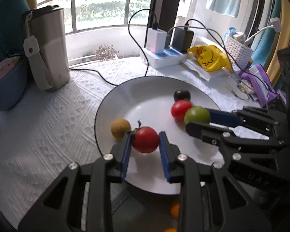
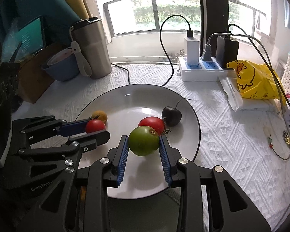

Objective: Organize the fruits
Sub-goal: 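Set the lime on the plate and open the right gripper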

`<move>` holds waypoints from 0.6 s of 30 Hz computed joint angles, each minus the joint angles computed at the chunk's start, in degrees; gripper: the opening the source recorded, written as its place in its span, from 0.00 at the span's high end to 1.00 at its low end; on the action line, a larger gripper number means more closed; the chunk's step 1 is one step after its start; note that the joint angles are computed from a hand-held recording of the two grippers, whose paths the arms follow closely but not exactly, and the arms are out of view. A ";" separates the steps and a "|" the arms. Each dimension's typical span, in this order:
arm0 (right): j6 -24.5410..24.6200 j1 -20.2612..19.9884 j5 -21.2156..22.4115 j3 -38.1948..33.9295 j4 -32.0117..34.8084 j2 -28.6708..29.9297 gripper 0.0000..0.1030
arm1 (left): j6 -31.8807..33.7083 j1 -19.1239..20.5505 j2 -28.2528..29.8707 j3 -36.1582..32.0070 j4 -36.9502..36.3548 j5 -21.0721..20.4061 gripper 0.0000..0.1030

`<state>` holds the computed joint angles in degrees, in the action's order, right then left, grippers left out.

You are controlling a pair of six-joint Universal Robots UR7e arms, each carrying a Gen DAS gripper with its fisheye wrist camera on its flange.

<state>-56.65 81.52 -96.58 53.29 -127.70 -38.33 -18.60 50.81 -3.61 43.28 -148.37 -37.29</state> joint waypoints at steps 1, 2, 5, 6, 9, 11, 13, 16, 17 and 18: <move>0.11 -0.02 -0.02 -0.42 0.25 0.28 0.67 | -0.22 0.14 0.19 -0.51 0.61 -0.04 0.71; 0.27 -0.03 -0.13 -0.94 0.54 0.67 0.67 | -0.42 0.31 0.43 -1.04 1.01 0.23 0.71; 0.44 -0.01 -0.17 -1.97 1.17 1.53 0.67 | -0.14 0.59 0.79 -1.84 0.57 0.57 0.71; 0.36 0.06 -0.19 -2.11 1.14 1.74 0.67 | -0.29 0.74 0.89 -2.19 0.57 0.55 0.71; 0.37 0.21 -0.06 -2.53 0.63 2.25 0.67 | -0.44 0.99 1.01 -2.59 -0.04 0.70 0.70; 0.39 0.22 0.13 -2.89 0.45 2.51 0.67 | -0.56 1.01 0.96 -2.46 -0.63 0.99 0.70; 0.44 0.25 0.20 -2.87 0.07 2.52 0.67 | -0.59 0.98 0.64 -1.85 -1.62 0.92 0.68; 0.46 0.28 0.31 -2.42 -0.46 2.16 0.67 | 0.18 0.67 0.13 -0.72 -3.84 0.78 0.62; 0.45 0.30 0.34 -2.01 -0.72 1.86 0.67 | 0.71 0.42 -0.09 -0.15 -5.15 0.88 0.60; 0.43 0.31 0.44 -1.58 -0.98 1.55 0.67 | 1.09 0.24 -0.28 0.32 -6.10 0.95 0.57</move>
<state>-56.22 81.83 -96.14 51.70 -128.68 -36.78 -17.51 51.05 -3.89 43.60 -154.47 -36.34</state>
